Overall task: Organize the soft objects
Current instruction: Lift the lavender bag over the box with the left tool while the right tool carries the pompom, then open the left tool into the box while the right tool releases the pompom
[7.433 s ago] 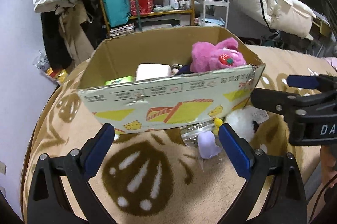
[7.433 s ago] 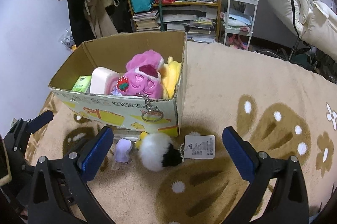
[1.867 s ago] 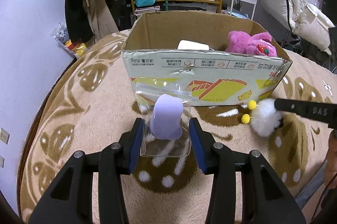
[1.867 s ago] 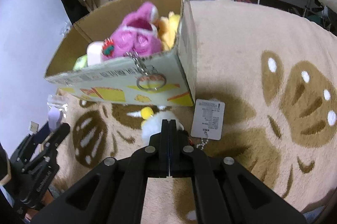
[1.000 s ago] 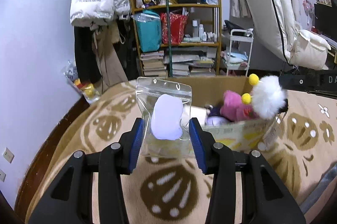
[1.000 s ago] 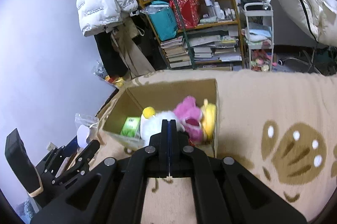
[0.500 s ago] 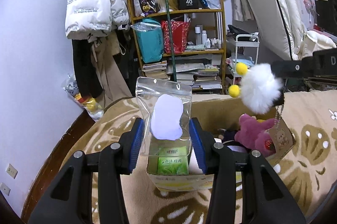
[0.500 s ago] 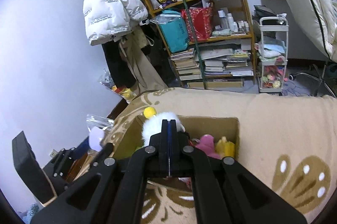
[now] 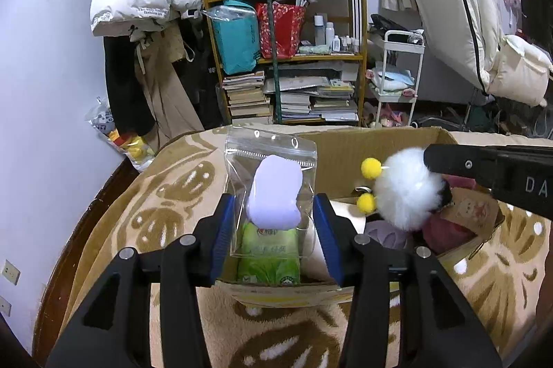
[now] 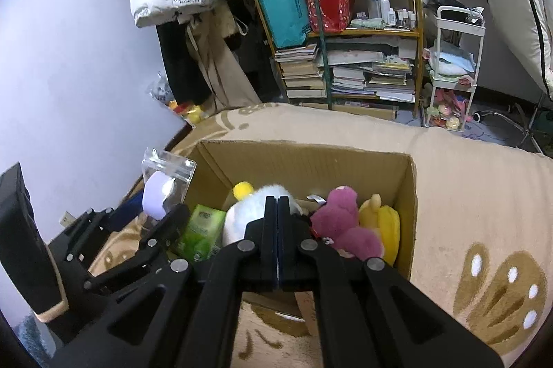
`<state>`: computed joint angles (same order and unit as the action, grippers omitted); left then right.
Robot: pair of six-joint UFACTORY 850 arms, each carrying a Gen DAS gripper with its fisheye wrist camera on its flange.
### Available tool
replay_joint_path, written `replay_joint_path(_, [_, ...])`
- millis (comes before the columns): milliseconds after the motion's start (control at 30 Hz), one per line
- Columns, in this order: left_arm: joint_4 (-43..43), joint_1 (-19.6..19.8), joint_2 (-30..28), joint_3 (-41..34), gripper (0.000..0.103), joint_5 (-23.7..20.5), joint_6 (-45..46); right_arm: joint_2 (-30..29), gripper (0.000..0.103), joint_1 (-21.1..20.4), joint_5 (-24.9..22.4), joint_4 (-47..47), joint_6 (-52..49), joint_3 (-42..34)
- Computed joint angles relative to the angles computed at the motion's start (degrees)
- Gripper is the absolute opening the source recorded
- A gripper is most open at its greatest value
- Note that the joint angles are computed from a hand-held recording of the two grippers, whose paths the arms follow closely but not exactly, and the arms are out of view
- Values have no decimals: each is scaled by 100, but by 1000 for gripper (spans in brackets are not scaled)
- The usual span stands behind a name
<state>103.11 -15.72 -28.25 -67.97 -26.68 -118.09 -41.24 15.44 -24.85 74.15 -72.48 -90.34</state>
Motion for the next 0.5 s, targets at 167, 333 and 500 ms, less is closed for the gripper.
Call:
replay_joint_path(167, [142, 19, 82, 74, 54, 36, -181, 25, 2, -46, -43, -42, 82, 49])
replay_joint_path(333, [169, -10, 224, 186, 67, -51, -188, 142, 7, -78, 14, 124, -19, 192])
replay_joint_path(500, [46, -86, 412, 385, 70, -255, -97, 327, 34, -135, 103, 556, -274, 438])
